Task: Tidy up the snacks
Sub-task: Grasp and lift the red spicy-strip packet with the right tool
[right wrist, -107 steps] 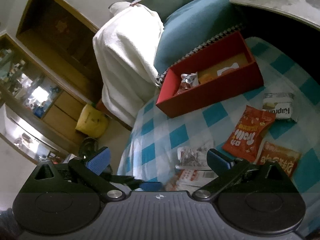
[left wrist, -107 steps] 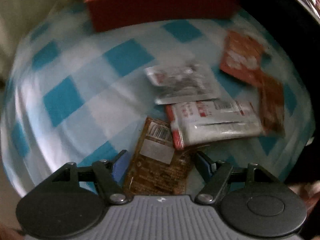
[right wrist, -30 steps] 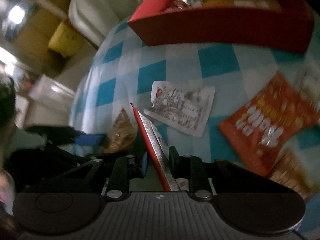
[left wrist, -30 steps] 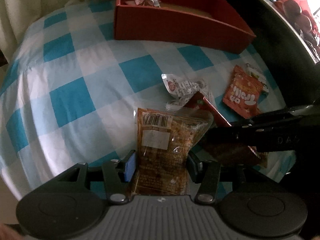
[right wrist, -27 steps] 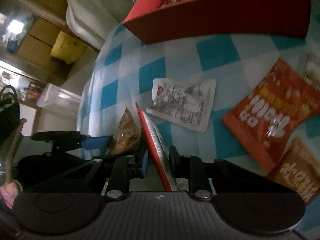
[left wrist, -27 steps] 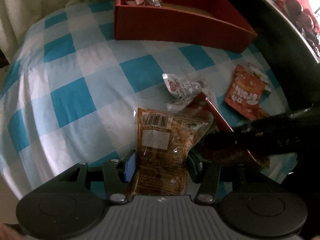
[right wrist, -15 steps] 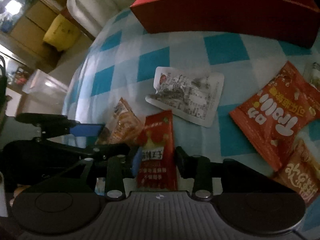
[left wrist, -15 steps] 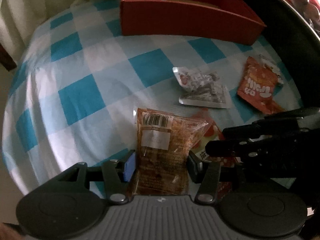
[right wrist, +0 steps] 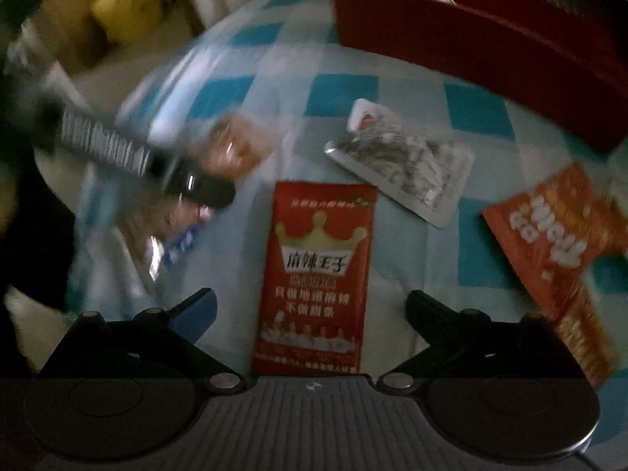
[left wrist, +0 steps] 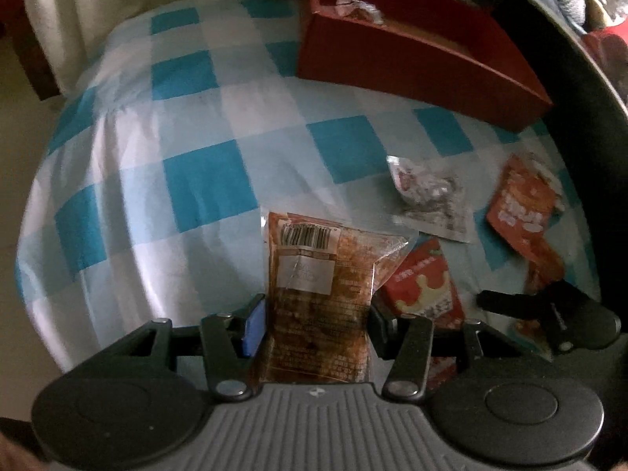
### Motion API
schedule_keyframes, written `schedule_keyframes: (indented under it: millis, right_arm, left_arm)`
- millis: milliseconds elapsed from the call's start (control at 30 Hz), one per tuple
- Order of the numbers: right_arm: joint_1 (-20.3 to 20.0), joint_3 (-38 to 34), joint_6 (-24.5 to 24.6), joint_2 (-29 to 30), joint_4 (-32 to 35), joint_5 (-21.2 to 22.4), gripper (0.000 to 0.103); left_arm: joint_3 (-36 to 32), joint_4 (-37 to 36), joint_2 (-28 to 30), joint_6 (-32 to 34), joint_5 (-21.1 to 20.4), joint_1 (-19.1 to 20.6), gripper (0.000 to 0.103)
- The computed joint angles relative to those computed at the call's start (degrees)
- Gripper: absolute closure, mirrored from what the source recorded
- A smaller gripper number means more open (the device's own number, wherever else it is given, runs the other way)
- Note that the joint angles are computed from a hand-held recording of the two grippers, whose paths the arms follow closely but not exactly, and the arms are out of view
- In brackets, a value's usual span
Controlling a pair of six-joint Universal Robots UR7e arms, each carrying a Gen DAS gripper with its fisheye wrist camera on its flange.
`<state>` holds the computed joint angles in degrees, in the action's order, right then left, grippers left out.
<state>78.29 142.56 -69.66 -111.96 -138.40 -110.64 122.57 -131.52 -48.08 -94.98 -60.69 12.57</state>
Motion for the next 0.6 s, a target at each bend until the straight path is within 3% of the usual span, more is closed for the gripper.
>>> schedule_keyframes:
  millis: [133, 200, 300, 333, 400, 467, 500, 600]
  right_arm:
    - [2.25, 5.41, -3.92, 0.38, -12.06, -4.21, 0.000]
    - [3.16, 4.01, 0.37, 1.69, -10.67, -4.91, 0.000]
    - [2.11, 1.83, 5.19, 1.63, -6.89, -2.45, 0.000]
    - [2.08, 1.91, 4.07, 1.42, -6.90, -2.64, 0.003]
    - [2.17, 3.59, 1.24, 0.34, -11.18, -3.22, 0.019]
    - [1.79, 3.19, 1.10, -0.05, -11.42, -2.78, 0.030]
    - [1.84, 2.33, 1.87, 0.37, -10.97, -2.85, 0.041]
    - [2.03, 0.28, 4.39, 0.87, -8.50, -2.88, 0.049]
  left_arm:
    - [0.21, -0.81, -0.29, 1.00, 0.40, -0.36, 0.057]
    - [0.72, -0.88, -0.87, -0.05, 0.78, -0.57, 0.057]
    - [1.13, -1.02, -1.37, -0.94, 0.91, -0.84, 0.057]
    - [1.17, -1.11, -1.43, -1.00, 0.92, -0.87, 0.057]
    - [1.25, -1.60, -1.51, -0.82, 1.16, -0.94, 0.057]
    - [1.22, -1.92, -1.44, -0.58, 1.52, -1.02, 0.057]
    - [1.07, -1.89, -1.35, -0.44, 1.68, -1.03, 0.057]
    - [0.75, -1.57, -1.13, -0.24, 1.93, -1.09, 0.057]
